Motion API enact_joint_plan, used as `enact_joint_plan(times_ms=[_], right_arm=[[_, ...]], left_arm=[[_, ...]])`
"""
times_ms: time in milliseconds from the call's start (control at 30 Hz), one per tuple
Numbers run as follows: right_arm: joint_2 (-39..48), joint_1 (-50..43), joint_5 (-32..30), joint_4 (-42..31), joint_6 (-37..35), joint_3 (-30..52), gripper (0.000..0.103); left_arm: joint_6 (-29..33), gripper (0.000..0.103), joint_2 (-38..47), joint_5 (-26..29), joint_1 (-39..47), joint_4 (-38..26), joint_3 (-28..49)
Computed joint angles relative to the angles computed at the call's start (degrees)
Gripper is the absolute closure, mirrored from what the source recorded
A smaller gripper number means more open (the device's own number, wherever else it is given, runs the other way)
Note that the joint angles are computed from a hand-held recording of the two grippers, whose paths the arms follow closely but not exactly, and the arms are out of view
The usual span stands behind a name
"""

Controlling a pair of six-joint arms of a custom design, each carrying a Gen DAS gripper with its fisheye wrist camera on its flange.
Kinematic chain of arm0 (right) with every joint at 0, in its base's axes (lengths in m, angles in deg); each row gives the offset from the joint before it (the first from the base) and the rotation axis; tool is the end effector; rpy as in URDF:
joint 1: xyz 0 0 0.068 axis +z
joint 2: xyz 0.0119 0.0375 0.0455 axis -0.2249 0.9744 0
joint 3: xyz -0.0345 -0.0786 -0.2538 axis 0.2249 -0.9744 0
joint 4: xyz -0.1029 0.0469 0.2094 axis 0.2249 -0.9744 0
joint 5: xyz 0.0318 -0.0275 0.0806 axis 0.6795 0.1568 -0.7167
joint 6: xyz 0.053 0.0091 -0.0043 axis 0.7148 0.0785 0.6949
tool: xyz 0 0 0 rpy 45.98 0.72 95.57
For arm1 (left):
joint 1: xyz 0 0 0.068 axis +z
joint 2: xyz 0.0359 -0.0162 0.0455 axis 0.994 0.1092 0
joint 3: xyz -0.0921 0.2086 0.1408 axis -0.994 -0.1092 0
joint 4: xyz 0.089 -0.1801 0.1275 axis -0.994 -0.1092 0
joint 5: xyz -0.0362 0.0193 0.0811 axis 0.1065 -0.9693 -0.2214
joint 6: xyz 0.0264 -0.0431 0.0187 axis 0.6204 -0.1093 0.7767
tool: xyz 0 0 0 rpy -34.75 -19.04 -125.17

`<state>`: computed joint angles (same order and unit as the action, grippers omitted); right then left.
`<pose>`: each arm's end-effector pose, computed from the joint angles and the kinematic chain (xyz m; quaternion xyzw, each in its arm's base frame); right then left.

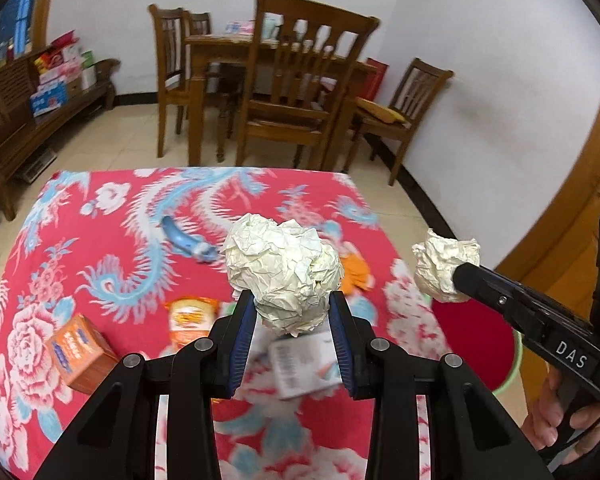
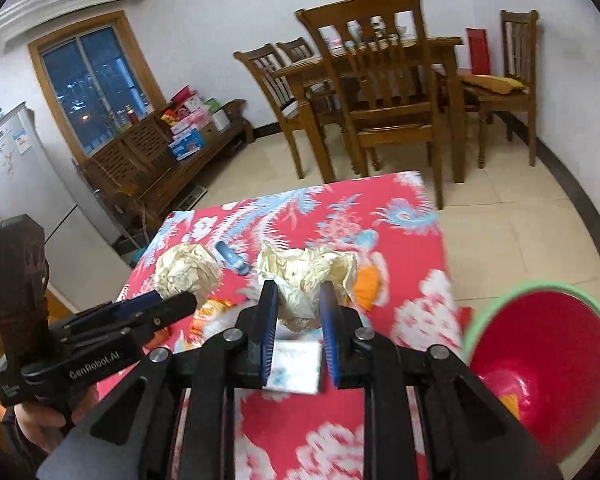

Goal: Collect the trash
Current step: 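Carry both paper balls over the red bucket and open both grippers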

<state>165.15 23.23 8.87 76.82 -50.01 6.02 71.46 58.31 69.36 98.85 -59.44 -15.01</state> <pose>0.2054 0.1399 0.1412 0.0372 0.8935 0.1632 0.4167 0.2568 0.0498 0.1424 0.1186 0.9138 -0.1673 0.3506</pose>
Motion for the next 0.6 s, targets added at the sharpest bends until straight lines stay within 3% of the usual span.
enact_joint_plan(times_ms=[333, 600], right_arm=[[-23.5, 3.1, 9.3, -13.1, 6.6, -12.9, 0.079], [-37.9, -1.2, 9.2, -24.5, 9.5, -18.8, 0.079]], left_arm=[[-2.4, 0.065, -8.4, -2.6, -10.0, 0.2, -7.5], [-8.7, 0.065, -10.7, -6.2, -23.3, 3.6, -11.7]])
